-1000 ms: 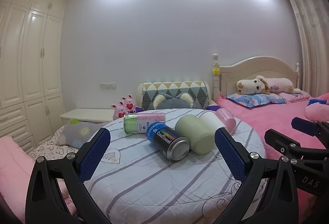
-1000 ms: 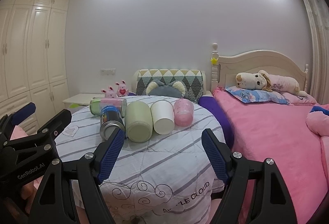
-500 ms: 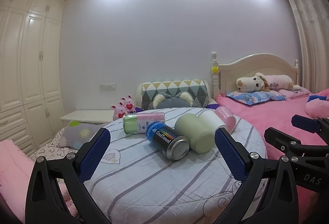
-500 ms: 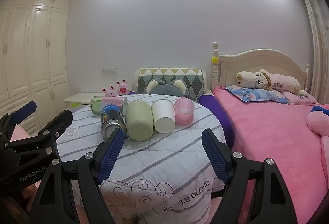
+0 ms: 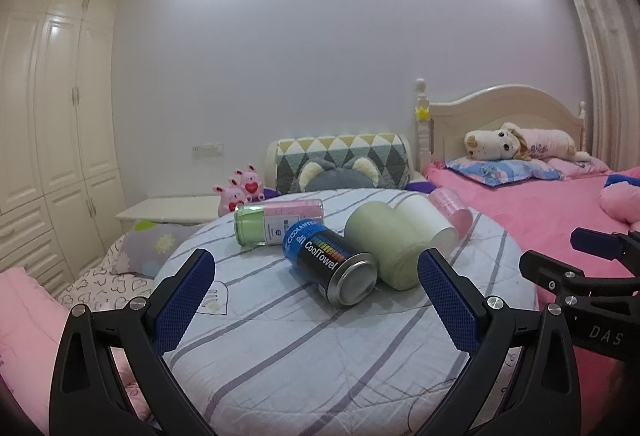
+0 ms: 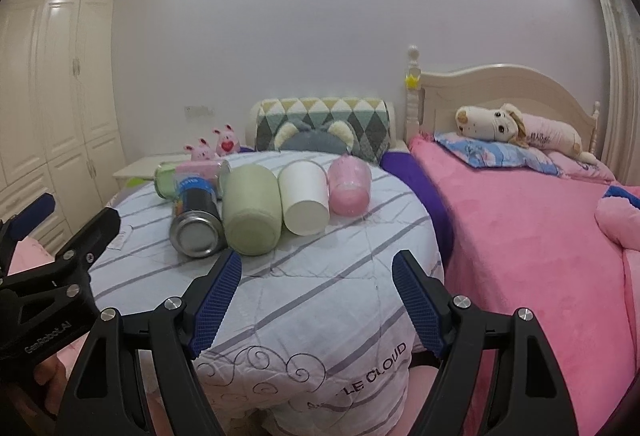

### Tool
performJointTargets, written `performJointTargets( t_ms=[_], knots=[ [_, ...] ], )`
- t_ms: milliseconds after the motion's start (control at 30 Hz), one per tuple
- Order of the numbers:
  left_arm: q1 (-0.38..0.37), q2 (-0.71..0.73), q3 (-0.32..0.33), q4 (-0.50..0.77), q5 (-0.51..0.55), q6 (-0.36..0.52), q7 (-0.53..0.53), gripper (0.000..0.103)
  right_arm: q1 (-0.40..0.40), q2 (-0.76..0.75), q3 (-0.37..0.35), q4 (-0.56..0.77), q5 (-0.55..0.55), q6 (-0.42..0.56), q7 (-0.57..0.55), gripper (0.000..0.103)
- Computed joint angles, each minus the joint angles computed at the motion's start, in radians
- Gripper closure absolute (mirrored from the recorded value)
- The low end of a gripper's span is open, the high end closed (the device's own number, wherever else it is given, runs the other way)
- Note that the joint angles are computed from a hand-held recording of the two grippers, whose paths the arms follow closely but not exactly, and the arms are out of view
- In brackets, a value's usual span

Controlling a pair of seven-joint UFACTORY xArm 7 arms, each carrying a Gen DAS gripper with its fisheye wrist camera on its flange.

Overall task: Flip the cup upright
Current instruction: 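Move the right tool toward the white paper cup lying on its side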

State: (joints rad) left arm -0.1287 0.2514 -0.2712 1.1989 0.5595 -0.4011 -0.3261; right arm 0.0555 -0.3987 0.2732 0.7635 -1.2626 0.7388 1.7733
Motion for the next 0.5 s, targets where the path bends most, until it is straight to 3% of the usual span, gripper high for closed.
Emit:
performJointTargets(
  t_ms=[67, 200, 267, 300, 367, 500],
  knots=[
    [0.005, 0.020, -0.013, 0.033, 0.007, 0.037, -0.007, 0.000, -0.003, 0.013, -0.015, 0.014, 0.017, -0.010, -0.026, 0.024],
    [0.078, 0.073, -0.115, 0.115, 0.051, 0.126, 0.004, 0.000, -0.015, 0.046, -0.046, 0.053, 0.064, -0.030, -0.106, 0.024],
    [0.131, 0.103, -0.190, 0.155, 0.057, 0.178, 0.021, 0.000, -0.021, 0.073, -0.065, 0.082, 0.101, -0.044, -0.168, 0.024],
    [0.187, 0.131, -0.268, 0.188, 0.066, 0.226, 0.038, 0.000, -0.023, 0.088, -0.075, 0.097, 0.124, -0.052, -0.204, 0.024],
    [0.217, 0.172, -0.332, 0.248, 0.046, 0.301, 0.082, 0.000, -0.023, 0.121, -0.108, 0.129, 0.198, -0.091, -0.312, 0.024],
    [0.169, 0.230, -0.326, 0.368, -0.010, 0.419, 0.144, 0.000, -0.035, 0.184, -0.156, 0.190, 0.349, -0.167, -0.507, 0.024]
  ],
)
